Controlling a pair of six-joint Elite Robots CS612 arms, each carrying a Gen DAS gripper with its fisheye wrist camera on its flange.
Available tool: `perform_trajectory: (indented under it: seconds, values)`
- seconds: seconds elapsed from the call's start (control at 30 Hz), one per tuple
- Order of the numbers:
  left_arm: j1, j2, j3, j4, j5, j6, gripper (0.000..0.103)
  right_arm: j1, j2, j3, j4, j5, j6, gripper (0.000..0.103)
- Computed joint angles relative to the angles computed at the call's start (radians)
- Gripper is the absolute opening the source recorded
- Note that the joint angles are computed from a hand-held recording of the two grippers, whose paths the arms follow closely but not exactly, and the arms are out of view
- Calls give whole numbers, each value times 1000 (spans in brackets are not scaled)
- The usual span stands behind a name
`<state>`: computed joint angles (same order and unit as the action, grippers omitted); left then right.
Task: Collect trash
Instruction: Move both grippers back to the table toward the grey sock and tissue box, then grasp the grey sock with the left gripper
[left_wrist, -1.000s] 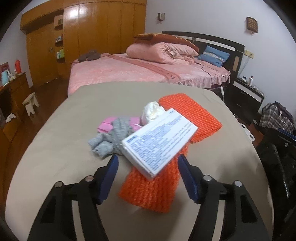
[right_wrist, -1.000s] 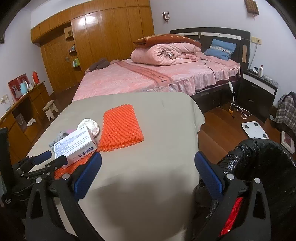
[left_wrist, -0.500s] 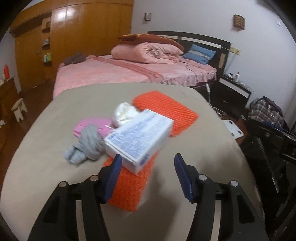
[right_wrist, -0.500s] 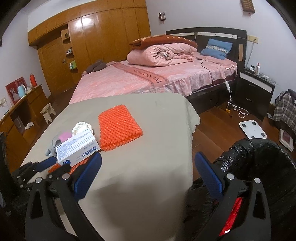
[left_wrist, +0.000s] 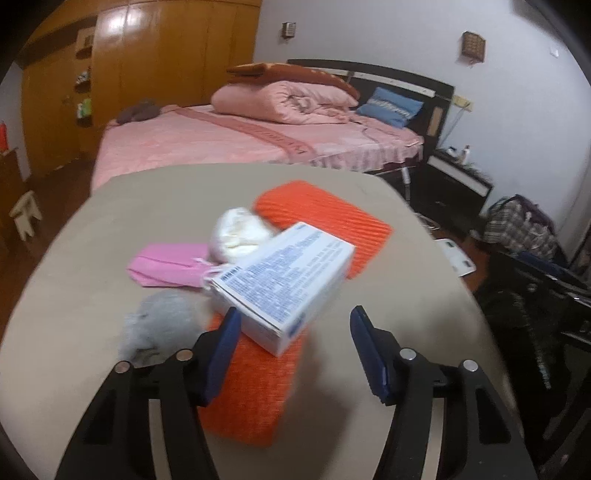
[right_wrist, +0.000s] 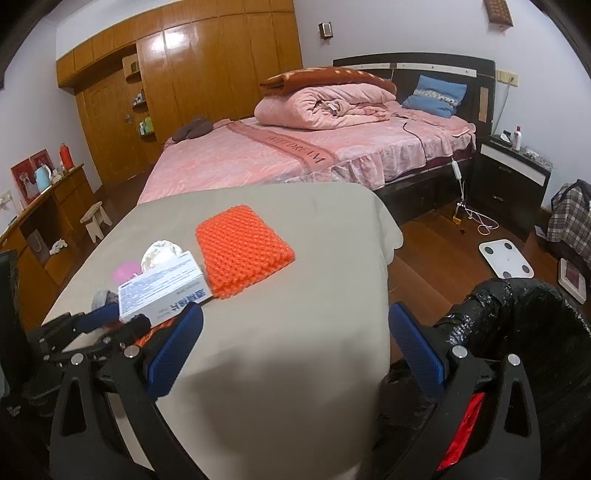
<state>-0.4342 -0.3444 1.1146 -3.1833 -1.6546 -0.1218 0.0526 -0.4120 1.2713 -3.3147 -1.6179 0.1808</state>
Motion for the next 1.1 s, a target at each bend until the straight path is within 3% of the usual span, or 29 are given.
perform_trajectory:
  seconds: [0.1, 0.2, 0.57, 0.83, 1.1]
  values:
    - [-3, 1, -1, -6, -40, 25, 60, -3, -1, 1, -3, -8, 2, 98]
    - [-8, -1, 0, -11, -16, 34, 60, -6, -1, 3, -7, -12, 9, 98]
    - [1, -21, 49, -43, 187, 0, 64, -2, 9, -7, 9, 8, 5, 98]
    - [14, -9, 31, -7, 259, -19, 72, 9, 18, -23, 33, 23, -5, 98]
    - [26, -41, 81, -89, 191, -60, 72, 13, 23, -29, 39, 20, -14, 98]
